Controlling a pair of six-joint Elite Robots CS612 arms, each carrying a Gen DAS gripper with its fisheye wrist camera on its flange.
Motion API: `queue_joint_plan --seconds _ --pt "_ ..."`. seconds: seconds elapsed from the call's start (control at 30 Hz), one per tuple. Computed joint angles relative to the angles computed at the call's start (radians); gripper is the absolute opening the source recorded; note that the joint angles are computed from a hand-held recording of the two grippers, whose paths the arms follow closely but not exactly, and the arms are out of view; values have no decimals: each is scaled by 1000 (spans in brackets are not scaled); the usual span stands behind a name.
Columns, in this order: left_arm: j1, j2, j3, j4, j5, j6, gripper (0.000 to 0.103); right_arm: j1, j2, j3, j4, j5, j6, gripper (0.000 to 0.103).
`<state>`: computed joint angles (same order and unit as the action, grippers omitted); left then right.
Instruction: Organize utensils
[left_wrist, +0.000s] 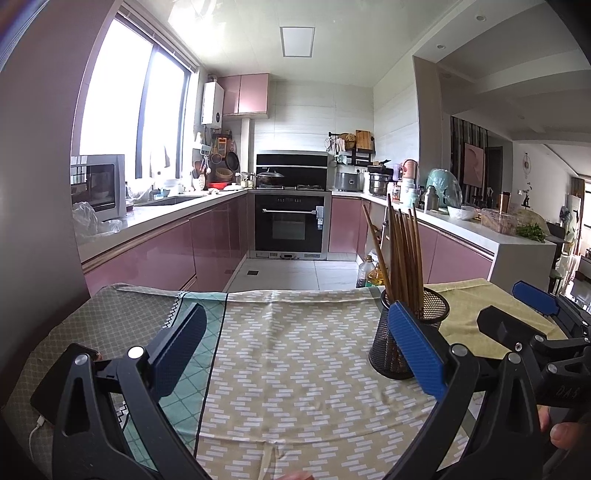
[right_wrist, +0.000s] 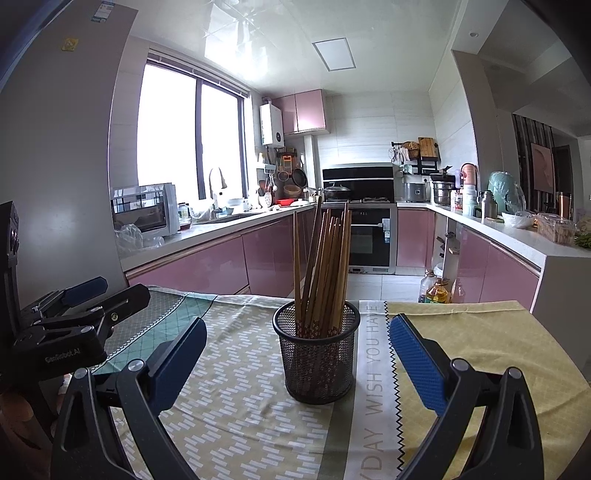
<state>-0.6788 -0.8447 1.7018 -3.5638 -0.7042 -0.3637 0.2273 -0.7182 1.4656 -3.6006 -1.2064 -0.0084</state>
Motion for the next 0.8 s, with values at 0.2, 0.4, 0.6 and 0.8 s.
queue_joint_plan --seconds 0.2,0.4,0.6,0.8 --pt "-1 -1 2 -2 4 -3 97 0 -2 2 2 0 -2 96" --pt "-4 -2 6 -15 16 -4 97 1 -3 5 -2 -1 -1 96" --pt "-3 -2 8 -16 16 -6 97 0 -3 5 -2 0 1 96" --pt "-3 -2 7 -15 18 -6 97 1 -5 7 0 -1 -1 96"
